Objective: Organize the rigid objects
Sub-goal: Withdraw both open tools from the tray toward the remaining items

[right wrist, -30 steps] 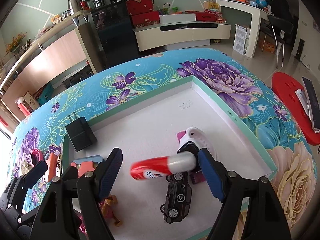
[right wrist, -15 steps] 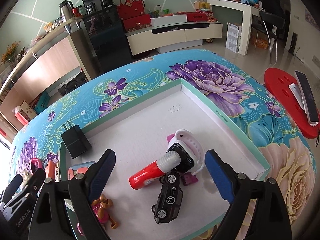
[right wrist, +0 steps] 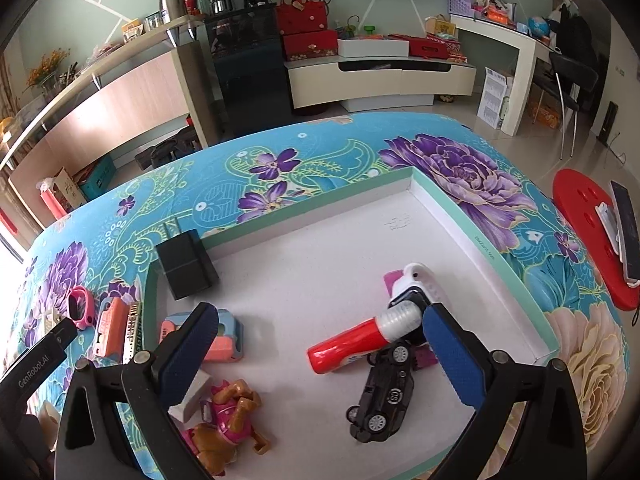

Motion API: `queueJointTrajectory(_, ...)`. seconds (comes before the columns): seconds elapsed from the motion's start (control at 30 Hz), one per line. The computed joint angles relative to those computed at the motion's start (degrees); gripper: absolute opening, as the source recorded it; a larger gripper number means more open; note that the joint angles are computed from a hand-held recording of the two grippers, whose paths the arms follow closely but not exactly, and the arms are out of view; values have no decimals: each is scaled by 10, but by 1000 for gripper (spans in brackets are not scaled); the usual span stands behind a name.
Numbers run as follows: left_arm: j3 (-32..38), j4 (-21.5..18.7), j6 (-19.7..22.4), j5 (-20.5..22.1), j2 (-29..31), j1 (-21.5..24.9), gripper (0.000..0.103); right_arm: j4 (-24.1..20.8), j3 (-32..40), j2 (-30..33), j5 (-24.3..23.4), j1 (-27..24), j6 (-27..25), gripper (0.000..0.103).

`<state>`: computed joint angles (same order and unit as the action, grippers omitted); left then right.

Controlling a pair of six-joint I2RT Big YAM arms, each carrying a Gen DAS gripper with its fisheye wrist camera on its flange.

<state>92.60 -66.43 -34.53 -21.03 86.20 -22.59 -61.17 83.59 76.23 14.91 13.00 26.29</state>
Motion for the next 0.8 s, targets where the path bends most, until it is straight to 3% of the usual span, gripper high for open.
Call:
queueJointTrajectory(0.17,-8,-16,-22,-16,-9,20,103,14,11,14,-5,32,-17,102)
queueJointTrajectory(0.27,-16,-20,-34,-24,-18,34,103,36,10,18,-31,46,-15,102)
queueJointTrajectory(0.5,-37,-14,-54,-9,-40,64,103,68,10,28,-44,69,-3,102)
queueJointTrajectory(0.63,-44,-8,-55,3,-48,74,103,78,10,30,-29,79,-4,102)
queueJointTrajectory(0.8,-53,3,-44,15,-55,85,103,85,9,33,-44,83,1,102)
